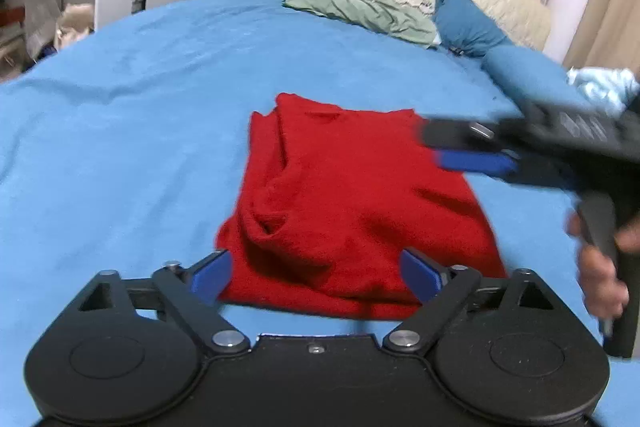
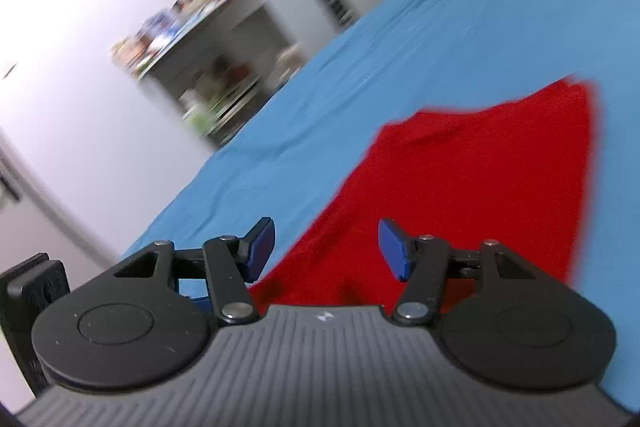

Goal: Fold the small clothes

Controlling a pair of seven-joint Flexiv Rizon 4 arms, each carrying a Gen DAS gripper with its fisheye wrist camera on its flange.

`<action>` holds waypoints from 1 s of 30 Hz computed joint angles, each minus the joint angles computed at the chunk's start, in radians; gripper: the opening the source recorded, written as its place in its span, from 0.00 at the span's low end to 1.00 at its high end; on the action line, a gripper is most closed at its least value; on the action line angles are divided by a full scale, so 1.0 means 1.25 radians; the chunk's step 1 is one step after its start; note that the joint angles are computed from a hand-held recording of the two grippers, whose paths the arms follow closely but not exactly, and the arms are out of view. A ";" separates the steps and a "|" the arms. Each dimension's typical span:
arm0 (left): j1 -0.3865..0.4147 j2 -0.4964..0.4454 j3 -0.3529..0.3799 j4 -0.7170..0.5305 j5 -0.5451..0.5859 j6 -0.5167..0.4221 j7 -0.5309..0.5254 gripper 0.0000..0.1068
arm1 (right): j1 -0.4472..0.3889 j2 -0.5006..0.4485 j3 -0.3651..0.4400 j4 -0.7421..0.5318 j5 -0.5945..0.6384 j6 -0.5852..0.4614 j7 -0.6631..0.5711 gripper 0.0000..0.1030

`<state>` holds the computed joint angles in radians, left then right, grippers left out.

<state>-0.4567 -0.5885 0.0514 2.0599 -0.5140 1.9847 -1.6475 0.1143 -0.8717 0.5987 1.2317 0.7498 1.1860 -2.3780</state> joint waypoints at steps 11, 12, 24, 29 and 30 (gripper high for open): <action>0.061 -0.011 -0.045 0.003 0.022 0.034 -0.115 0.45 | 0.161 0.078 -0.138 0.325 -0.003 0.493 0.010 0.75; 0.067 -0.011 -0.049 0.002 0.028 0.037 -0.120 0.37 | 0.189 0.072 -0.160 0.332 -0.006 0.519 0.022 0.75; 0.070 0.011 -0.047 0.011 0.047 0.083 -0.139 0.09 | 0.268 0.032 -0.251 0.303 -0.049 0.601 0.241 0.72; 0.093 0.030 -0.067 0.030 0.073 0.101 -0.143 0.08 | 0.369 0.072 -0.399 0.321 0.016 0.577 0.300 0.65; 0.068 0.027 -0.049 0.035 0.047 0.096 -0.129 0.08 | 0.402 0.078 -0.438 0.334 0.014 0.577 0.305 0.65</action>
